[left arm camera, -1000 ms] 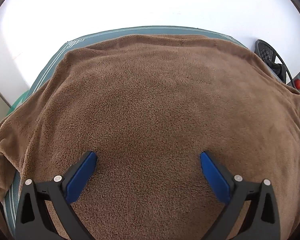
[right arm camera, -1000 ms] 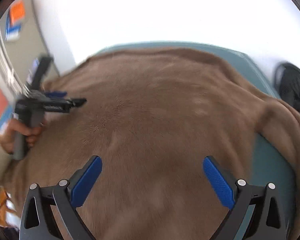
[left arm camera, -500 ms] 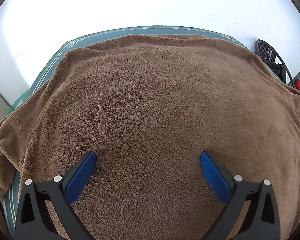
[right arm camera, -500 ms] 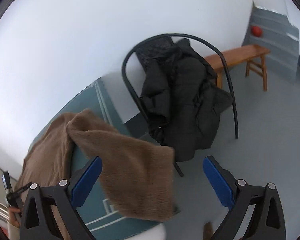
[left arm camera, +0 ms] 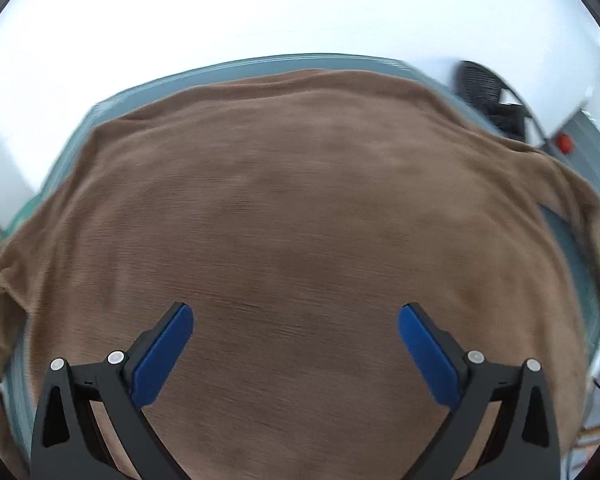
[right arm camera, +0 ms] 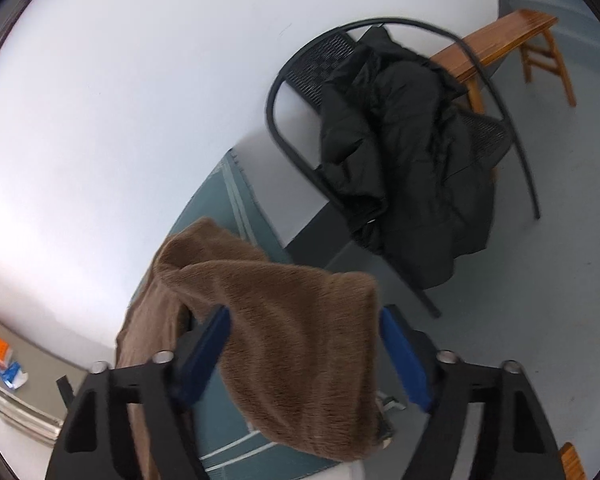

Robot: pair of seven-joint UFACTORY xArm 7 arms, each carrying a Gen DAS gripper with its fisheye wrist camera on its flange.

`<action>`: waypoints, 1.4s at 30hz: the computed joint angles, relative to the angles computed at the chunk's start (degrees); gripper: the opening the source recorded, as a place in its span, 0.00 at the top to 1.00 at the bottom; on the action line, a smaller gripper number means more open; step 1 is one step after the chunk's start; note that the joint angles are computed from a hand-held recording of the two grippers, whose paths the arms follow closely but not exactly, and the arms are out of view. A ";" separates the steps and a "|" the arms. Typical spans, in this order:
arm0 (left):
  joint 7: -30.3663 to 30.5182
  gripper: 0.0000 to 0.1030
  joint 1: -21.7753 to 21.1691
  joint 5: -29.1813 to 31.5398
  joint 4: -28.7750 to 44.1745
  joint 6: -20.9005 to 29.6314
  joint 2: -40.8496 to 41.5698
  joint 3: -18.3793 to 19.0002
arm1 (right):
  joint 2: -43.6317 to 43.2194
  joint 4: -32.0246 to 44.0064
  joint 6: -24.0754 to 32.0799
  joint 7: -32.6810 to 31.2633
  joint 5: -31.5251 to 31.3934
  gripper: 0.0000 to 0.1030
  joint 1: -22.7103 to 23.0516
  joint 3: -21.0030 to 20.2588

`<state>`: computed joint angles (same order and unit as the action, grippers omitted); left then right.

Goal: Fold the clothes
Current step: 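Pinch a blanket corner with the right gripper and lift it up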

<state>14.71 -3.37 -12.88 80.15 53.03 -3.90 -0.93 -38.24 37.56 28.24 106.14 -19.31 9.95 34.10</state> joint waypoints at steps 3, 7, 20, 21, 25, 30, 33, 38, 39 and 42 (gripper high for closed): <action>0.37 0.00 -0.50 -1.06 -1.46 -0.71 -0.52 -0.37 | 1.07 -0.38 -3.25 0.91 -0.71 0.39 -1.00 0.41; -1.22 0.00 -0.64 -0.04 -3.81 -2.84 -0.60 -0.50 | -2.52 -4.99 -14.79 5.90 -1.37 0.50 -5.40 2.94; -0.81 0.00 -1.04 2.83 -5.89 -5.57 -1.13 -0.56 | 1.23 -3.66 -19.46 -1.16 2.24 0.76 -8.10 6.77; -0.84 0.00 -1.04 2.90 -5.93 -5.70 -1.12 -0.57 | 1.17 -3.00 -18.55 -1.62 2.27 0.80 -8.35 7.11; -0.96 0.00 -1.11 2.89 -6.68 -6.45 -1.48 -0.63 | -3.19 -1.30 -15.64 -0.62 1.74 0.91 -11.12 9.28; -1.11 0.00 -1.32 2.82 -7.62 -6.73 -2.39 -0.61 | -9.27 0.39 -11.13 0.48 1.66 0.92 -13.72 10.50; -1.08 0.00 -1.40 2.69 -7.92 -6.91 -2.59 -0.59 | -14.26 1.47 -4.98 1.21 1.94 0.92 -14.44 10.20; -1.02 0.00 -1.47 2.51 -7.14 -6.91 -1.76 -0.56 | -18.42 7.05 11.26 0.79 1.77 0.92 -16.26 10.95; -0.97 0.00 -1.45 2.39 -7.11 -6.85 -1.78 -0.55 | -18.24 8.23 12.78 0.96 1.68 0.92 -16.95 11.35; -0.54 0.00 -1.39 1.75 -6.86 -6.65 -1.58 -0.41 | -15.99 12.97 14.48 0.93 0.51 0.92 -20.36 13.24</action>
